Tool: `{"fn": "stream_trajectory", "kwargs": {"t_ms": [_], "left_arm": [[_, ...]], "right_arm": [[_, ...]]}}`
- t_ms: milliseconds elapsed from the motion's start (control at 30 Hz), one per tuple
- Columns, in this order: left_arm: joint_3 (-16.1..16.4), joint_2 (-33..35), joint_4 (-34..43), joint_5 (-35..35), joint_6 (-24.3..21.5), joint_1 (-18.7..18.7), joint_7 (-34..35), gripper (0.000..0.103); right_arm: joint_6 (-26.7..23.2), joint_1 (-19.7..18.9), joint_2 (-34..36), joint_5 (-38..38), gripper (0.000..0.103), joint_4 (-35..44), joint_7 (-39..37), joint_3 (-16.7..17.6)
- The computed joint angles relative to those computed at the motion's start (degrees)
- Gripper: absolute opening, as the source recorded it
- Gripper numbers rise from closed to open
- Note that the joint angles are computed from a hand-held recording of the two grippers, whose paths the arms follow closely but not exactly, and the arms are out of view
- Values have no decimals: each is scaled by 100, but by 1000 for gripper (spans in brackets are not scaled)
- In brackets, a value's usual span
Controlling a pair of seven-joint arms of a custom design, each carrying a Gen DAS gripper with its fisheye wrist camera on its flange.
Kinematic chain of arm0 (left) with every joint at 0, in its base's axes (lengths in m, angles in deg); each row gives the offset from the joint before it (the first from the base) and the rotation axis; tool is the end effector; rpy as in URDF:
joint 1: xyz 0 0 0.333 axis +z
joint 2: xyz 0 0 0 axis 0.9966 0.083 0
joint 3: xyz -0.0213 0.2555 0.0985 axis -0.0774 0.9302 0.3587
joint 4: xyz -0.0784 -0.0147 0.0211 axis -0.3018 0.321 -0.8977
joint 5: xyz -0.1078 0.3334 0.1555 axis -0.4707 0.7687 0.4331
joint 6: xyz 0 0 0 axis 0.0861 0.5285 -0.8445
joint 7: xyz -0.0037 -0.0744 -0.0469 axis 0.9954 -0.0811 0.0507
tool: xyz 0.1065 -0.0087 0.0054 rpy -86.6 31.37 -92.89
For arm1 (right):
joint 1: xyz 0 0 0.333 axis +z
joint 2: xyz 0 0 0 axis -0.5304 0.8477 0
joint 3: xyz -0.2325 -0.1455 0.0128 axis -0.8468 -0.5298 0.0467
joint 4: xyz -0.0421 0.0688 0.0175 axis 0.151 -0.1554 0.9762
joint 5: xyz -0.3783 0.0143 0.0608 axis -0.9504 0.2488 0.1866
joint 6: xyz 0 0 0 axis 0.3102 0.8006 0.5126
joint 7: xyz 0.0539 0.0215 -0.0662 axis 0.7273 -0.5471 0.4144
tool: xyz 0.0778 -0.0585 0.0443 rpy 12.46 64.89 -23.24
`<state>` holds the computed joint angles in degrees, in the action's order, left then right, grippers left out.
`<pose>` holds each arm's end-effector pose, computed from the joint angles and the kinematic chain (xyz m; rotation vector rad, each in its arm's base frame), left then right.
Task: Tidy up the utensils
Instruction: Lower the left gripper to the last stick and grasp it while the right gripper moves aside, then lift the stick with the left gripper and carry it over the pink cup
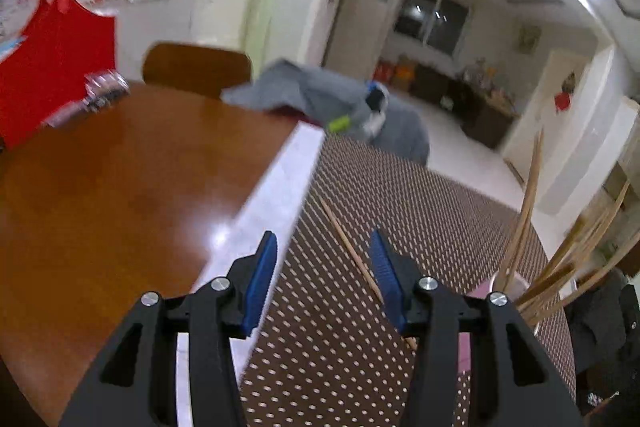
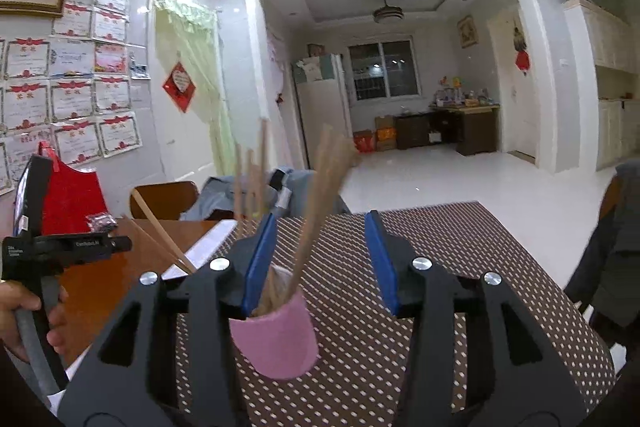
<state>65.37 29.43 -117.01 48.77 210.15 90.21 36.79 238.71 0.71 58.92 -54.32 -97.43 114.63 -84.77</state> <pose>0.4103 -0.0469 0.5859 -2.0955 1.1044 -0.8324 0.4041 0.1614 0.5894 -1.4182 1.0930 -0.7241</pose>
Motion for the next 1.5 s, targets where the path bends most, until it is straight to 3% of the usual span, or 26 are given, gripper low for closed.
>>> {"fn": "stream_trajectory", "kwargs": {"t_ms": [67,133,333,533,633,767,833,933,967,1033,1067,1333,1500], "left_arm": [[136,205,37,-192,15,-180,140,48],[250,536,163,-422,40,-322,293,48],[274,1543,763,-737,-150,-364,439,48],[206,2595,1660,-686,-687,-283,343,48],[185,2955,2024,-536,-968,-288,279,48],[155,3291,2414,-232,-1313,-330,153,47],[150,3438,2621,-85,-1493,-360,103,47],[100,3702,2978,477,-1961,-433,-109,32],[112,3720,2997,529,-1975,-460,-106,29],[152,3709,2994,481,-1952,-487,-58,12],[169,3698,2981,454,-1931,-492,-46,9],[297,3178,2170,-37,-961,-414,132,5],[266,2499,1411,-22,-342,-336,56,5]], "right_arm": [[-56,-190,49,122,46,-25,49,100],[-108,-141,96,166,46,-21,122,-43],[-632,263,614,309,46,471,232,-739],[-1336,1699,1199,959,46,1236,-290,-2158],[-1551,2247,1389,1437,46,1504,-698,-2652],[-1838,2642,1571,2093,46,1789,-1175,-3008],[-1955,2565,1747,2250,46,1939,-1243,-2917],[-2065,2262,1880,2308,46,1998,-1236,-2640],[-2113,2088,1923,2220,46,2005,-1122,-2493],[-2295,1789,2038,2086,46,2095,-855,-2248],[-2351,1610,2071,1934,46,2101,-672,-2110],[-2869,1013,2473,2094,46,2491,-600,-1600],[-3032,677,2459,2048,46,2461,-566,-1227]]}}
